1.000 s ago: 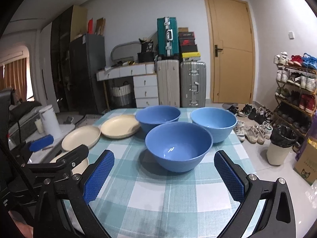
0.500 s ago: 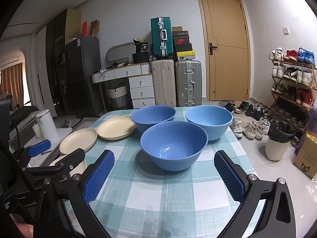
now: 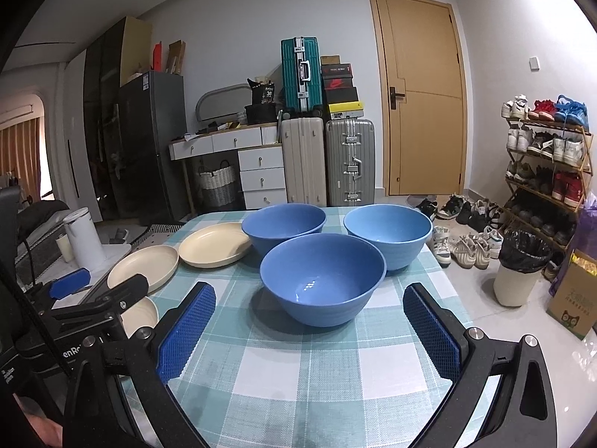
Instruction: Organize plates and bowls
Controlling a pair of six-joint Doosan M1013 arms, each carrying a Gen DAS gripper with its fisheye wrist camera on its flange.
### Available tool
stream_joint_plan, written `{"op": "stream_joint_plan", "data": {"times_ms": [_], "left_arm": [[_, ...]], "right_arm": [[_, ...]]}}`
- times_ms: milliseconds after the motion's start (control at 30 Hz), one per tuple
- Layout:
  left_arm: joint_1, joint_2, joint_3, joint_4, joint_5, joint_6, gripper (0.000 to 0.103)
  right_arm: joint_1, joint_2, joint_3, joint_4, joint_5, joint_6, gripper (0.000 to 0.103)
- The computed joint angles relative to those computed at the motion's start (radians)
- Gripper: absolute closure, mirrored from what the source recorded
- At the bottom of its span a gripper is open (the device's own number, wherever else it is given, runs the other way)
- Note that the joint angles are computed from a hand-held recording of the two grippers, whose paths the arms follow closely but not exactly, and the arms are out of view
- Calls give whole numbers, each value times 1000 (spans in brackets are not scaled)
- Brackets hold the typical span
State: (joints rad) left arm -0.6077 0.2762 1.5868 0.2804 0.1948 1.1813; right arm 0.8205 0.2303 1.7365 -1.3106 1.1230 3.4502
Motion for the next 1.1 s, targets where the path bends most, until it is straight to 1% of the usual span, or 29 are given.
{"op": "stream_joint_plan", "data": {"times_ms": [33, 67, 100, 167, 200, 267, 333, 367, 400, 433, 467, 500, 533, 600, 633, 667, 700, 767, 800, 867, 933, 967, 1000, 1033, 1067, 1100], "left_arm": [[1, -1, 3, -11, -9, 13, 0], [1, -3, 5, 13, -13, -7, 0], [0, -4, 5, 83, -9, -68, 0], [0, -6, 4, 152, 3, -118, 0], [1, -10, 7, 215, 7, -174, 0], [8, -12, 5, 263, 27, -219, 0], [23, -11, -10, 238, 64, -197, 0], [32, -9, -20, 216, 81, -181, 0], [46, -5, -37, 173, 110, -146, 0], [57, -1, -52, 145, 134, -119, 0], [69, 5, -70, 118, 163, -93, 0], [88, 14, -96, 74, 201, -55, 0], [103, 20, -113, 43, 224, -32, 0], [138, 36, -155, 2, 265, -10, 0], [150, 41, -167, 1, 272, -10, 0], [166, 52, -190, 20, 282, -27, 0], [176, 63, -207, 41, 296, -42, 0], [193, 94, -257, 56, 349, -42, 0], [208, 121, -300, 7, 393, 16, 0], [231, 169, -371, -87, 456, 115, 0], [245, 218, -442, -133, 525, 166, 0], [251, 241, -476, -154, 562, 187, 0], [255, 283, -539, -170, 635, 206, 0], [258, 310, -580, -180, 682, 222, 0], [261, 339, -624, -197, 730, 244, 0], [265, 379, -685, -228, 794, 277, 0]], "right_arm": [[-1, -2, 1, 4, -8, -2, 1], [-3, -4, 3, 5, -19, -3, 1], [-4, -6, 5, 3, -30, -2, 1], [-4, -7, 8, -7, -40, -1, 1], [-5, -6, 6, -5, -44, -7, 1], [-9, -7, 5, -6, -63, -15, 1], [-9, -10, 12, -42, -86, 6, 0], [-10, -14, 21, -83, -107, 35, 0], [-10, -20, 34, -151, -145, 89, 0], [-13, -20, 29, -167, -161, 105, 0], [-18, -18, 14, -149, -182, 92, 0], [-29, -19, -5, -117, -227, 64, 0], [-44, -17, -30, -73, -275, 29, 0], [-63, 0, -88, 18, -311, -44, 0], [-79, 16, -131, 83, -340, -105, 0], [-87, 26, -153, 114, -356, -138, 0], [-101, 47, -199, 177, -371, -209, 0], [-116, 82, -263, 251, -380, -293, 0], [-126, 109, -309, 297, -383, -346, 0], [-138, 152, -377, 365, -385, -434, 0], [-154, 207, -461, 473, -373, -562, 0], [-166, 242, -513, 558, -364, -644, 1], [-174, 259, -540, 618, -365, -696, 1], [-190, 289, -584, 718, -364, -764, 1], [-201, 310, -613, 774, -360, -789, 1], [-211, 330, -639, 828, -363, -806, 1]]}}
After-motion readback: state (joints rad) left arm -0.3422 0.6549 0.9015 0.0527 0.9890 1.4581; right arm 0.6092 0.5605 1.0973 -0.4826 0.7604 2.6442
